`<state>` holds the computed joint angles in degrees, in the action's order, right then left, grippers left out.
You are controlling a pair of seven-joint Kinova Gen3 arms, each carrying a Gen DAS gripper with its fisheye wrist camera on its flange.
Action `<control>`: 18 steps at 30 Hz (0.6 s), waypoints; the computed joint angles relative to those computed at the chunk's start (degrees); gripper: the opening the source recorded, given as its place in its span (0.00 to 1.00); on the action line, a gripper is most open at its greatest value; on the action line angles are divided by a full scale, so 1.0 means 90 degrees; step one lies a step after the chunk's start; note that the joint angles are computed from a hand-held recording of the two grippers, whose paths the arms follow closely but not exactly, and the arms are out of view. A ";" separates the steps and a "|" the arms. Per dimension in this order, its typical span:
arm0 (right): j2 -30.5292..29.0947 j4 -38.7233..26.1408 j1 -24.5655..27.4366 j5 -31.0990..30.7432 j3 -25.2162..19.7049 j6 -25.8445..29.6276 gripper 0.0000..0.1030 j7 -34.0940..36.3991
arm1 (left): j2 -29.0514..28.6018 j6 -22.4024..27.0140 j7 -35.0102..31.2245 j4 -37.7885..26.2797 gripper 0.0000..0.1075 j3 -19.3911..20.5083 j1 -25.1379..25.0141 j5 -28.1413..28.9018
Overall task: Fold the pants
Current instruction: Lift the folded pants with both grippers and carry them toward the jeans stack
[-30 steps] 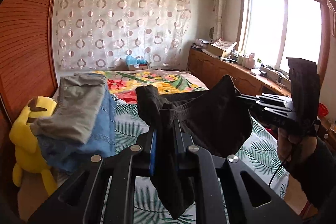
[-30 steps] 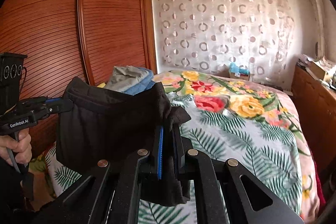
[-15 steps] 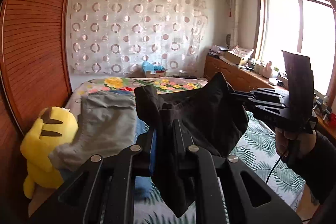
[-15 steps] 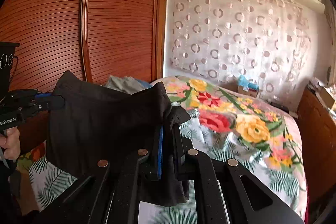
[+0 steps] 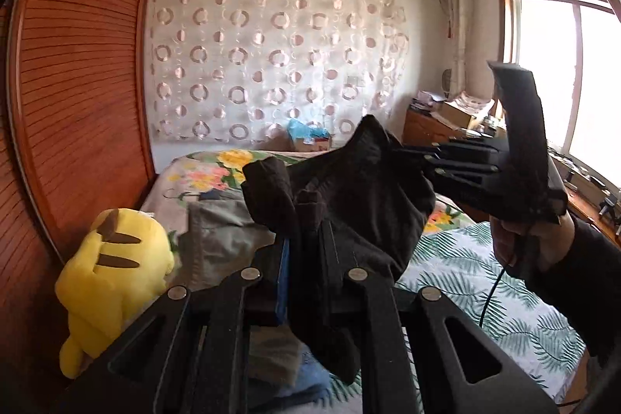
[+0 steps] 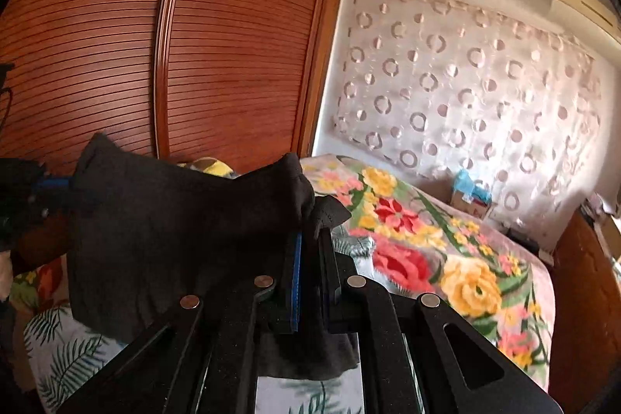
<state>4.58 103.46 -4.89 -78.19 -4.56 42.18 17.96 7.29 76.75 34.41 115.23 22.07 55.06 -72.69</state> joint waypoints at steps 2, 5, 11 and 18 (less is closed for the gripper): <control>0.0136 -0.0160 -0.0070 -0.0031 -0.0067 -0.0052 0.07 0.0064 | 0.0024 0.0194 0.0047 -0.0002 0.13 -0.0008 0.0030 0.0021; 0.0376 -0.0431 -0.0168 -0.0030 -0.0212 -0.0131 0.07 0.0144 | -0.0017 0.0290 0.0205 0.0109 0.13 -0.0022 0.0021 0.0073; 0.0863 -0.0921 -0.0308 0.0358 -0.0549 -0.0286 0.07 -0.0149 | -0.0048 0.0308 0.0707 0.0386 0.13 0.0019 -0.0024 0.0292; 0.1316 -0.1495 -0.0442 0.1212 -0.0929 -0.0481 0.07 -0.0685 | 0.0077 0.0385 0.1300 0.0582 0.13 0.0039 0.0028 0.0509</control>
